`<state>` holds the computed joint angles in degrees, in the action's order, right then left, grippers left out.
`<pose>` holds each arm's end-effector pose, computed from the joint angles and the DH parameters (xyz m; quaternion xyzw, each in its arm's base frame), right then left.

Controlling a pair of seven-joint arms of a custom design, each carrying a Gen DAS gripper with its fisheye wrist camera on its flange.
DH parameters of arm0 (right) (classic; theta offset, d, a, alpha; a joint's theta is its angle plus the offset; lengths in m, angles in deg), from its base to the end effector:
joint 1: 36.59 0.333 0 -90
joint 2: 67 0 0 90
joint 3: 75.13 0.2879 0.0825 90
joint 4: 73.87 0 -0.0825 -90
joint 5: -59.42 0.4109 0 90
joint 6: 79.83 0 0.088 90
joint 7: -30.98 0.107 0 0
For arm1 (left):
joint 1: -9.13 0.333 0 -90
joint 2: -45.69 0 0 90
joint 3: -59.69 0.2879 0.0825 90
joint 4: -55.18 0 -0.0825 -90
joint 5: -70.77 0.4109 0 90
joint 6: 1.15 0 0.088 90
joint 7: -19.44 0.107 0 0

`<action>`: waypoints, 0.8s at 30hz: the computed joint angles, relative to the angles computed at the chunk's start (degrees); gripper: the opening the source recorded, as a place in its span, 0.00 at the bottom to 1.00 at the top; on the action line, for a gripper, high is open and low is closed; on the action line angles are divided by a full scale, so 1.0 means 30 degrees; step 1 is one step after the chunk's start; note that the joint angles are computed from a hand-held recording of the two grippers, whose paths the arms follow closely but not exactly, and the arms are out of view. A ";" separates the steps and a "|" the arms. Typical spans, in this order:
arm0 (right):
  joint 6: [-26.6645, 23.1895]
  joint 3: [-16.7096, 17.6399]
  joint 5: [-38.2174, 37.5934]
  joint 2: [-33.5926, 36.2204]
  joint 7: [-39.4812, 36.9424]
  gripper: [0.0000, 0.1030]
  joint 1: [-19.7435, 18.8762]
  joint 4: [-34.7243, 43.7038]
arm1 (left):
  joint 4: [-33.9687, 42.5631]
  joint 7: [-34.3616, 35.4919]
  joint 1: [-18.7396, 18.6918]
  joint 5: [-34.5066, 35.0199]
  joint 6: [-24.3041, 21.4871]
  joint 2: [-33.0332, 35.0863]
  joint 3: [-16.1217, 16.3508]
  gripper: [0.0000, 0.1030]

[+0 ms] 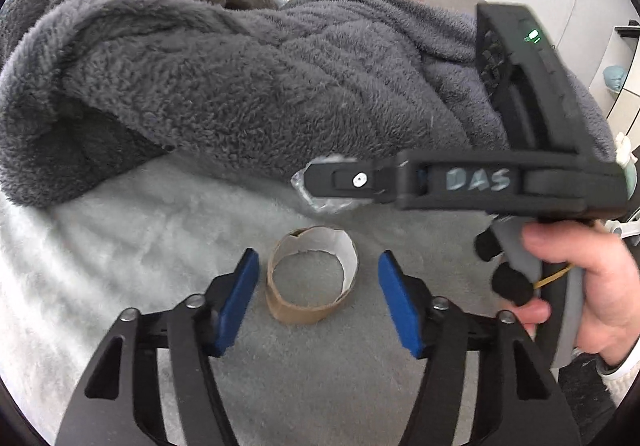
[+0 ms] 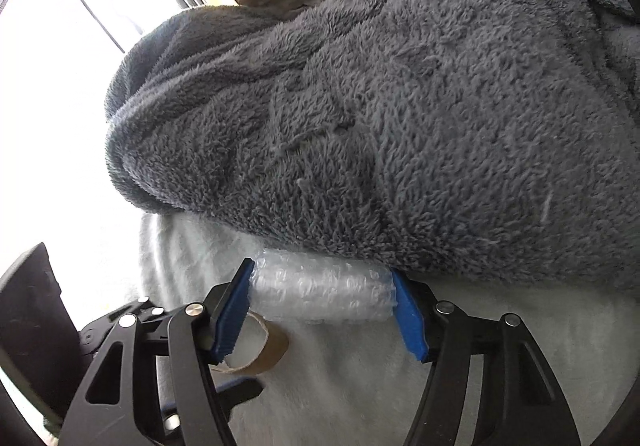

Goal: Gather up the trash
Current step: 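Grasp the brown tape roll core with the left tool while the right tool grasps the bubble wrap, then carry the tape core and bubble wrap over the black bin with both tools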

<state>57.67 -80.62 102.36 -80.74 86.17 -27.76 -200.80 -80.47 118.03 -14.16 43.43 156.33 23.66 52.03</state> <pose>0.5460 0.0349 0.4863 -0.7224 0.5878 -0.0170 0.3637 0.4483 -0.2524 0.5206 -0.5343 0.7487 -0.3827 0.0868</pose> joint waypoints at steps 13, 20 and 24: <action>-0.0319 -0.0463 -0.1615 -0.2233 0.0828 0.63 -0.0557 -0.0932 | -0.0223 -0.0811 0.0277 0.1372 -0.0642 -0.0678 -0.0446 0.46; -0.0089 -0.0629 -0.2011 -0.3861 0.1751 0.63 -0.0218 -0.1734 | -0.1494 -0.1515 0.0244 0.2076 -0.1394 -0.2420 -0.0424 0.46; 0.0067 -0.0523 -0.2339 -0.5136 0.2286 0.63 0.0182 -0.2679 | -0.2431 -0.1989 0.0190 0.2647 -0.2019 -0.3963 -0.0470 0.46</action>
